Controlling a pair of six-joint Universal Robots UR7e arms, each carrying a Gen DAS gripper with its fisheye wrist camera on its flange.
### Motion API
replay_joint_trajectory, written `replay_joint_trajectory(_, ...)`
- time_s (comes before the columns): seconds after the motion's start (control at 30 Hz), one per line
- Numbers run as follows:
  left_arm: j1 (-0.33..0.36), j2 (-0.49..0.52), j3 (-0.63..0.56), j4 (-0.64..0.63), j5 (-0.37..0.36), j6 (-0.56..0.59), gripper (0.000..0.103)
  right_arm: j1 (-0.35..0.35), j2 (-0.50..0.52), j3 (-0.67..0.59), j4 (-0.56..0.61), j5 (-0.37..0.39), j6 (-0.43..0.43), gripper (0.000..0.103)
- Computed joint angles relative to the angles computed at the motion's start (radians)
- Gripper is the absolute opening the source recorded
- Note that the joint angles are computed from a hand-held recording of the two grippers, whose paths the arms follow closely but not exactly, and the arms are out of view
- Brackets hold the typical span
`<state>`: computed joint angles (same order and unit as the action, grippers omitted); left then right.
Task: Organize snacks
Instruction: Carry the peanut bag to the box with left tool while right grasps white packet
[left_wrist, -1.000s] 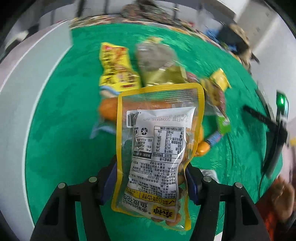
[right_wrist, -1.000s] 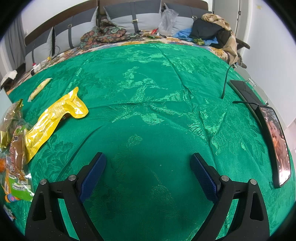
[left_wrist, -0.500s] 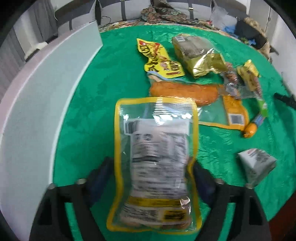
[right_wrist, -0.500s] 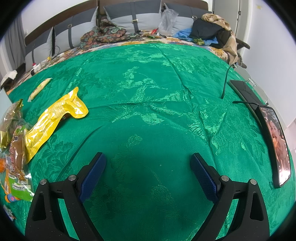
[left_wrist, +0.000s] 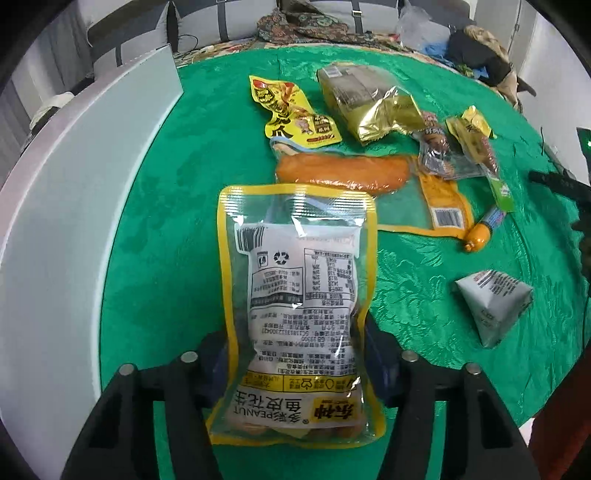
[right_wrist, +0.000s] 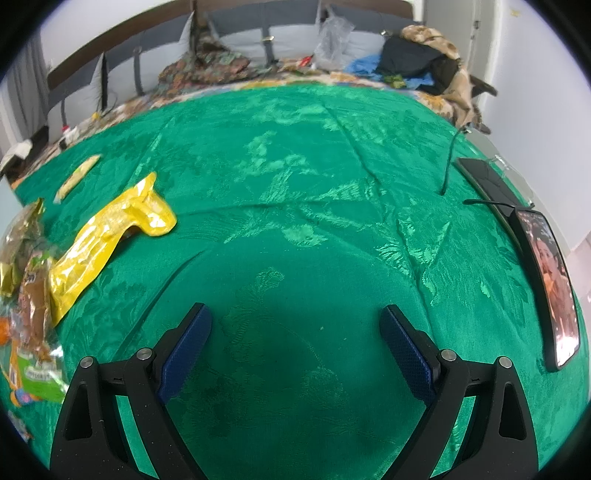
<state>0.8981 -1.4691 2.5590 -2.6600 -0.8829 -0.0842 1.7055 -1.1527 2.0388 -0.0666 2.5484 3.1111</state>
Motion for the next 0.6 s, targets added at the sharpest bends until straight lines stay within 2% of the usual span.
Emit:
replay_joint_trajectory(0.07, 0.005, -0.031, 0.024, -0.027, -0.009, -0.032, 0.056, 0.016, 0.003, -0.014, 0.101, -0.026, 0.099, 0.091)
replay_joint_trajectory(0.17, 0.019, -0.108, 0.061, -0.052, -0.068, -0.100, 0.056, 0.102, -0.071, 0.093, 0.052, -0.167, 0.085, 0.091)
replay_joint_trajectory(0.3, 0.042, -0.173, 0.080, -0.088, -0.104, -0.124, 0.056, 0.208, -0.052, 0.173, 0.021, -0.319, 0.135, 0.091)
replay_joint_trajectory(0.37, 0.045, -0.206, 0.089, -0.102, -0.115, -0.120, 0.056, 0.268, 0.009, 0.169, -0.009, -0.370, 0.158, 0.091)
replay_joint_trajectory(0.43, 0.063, -0.224, 0.089, -0.126, -0.129, -0.109, 0.056, 0.319, 0.096, 0.115, -0.003, -0.386, 0.157, 0.091)
replay_joint_trajectory(0.53, 0.074, -0.269, 0.082, -0.104, -0.145, -0.129, 0.056, 0.373, 0.255, -0.035, 0.092, -0.374, 0.141, 0.091)
replay_joint_trajectory(0.6, 0.073, -0.325, 0.093, -0.076, -0.153, -0.142, 0.056, 0.385, 0.326, -0.114, 0.136, -0.358, 0.136, 0.091)
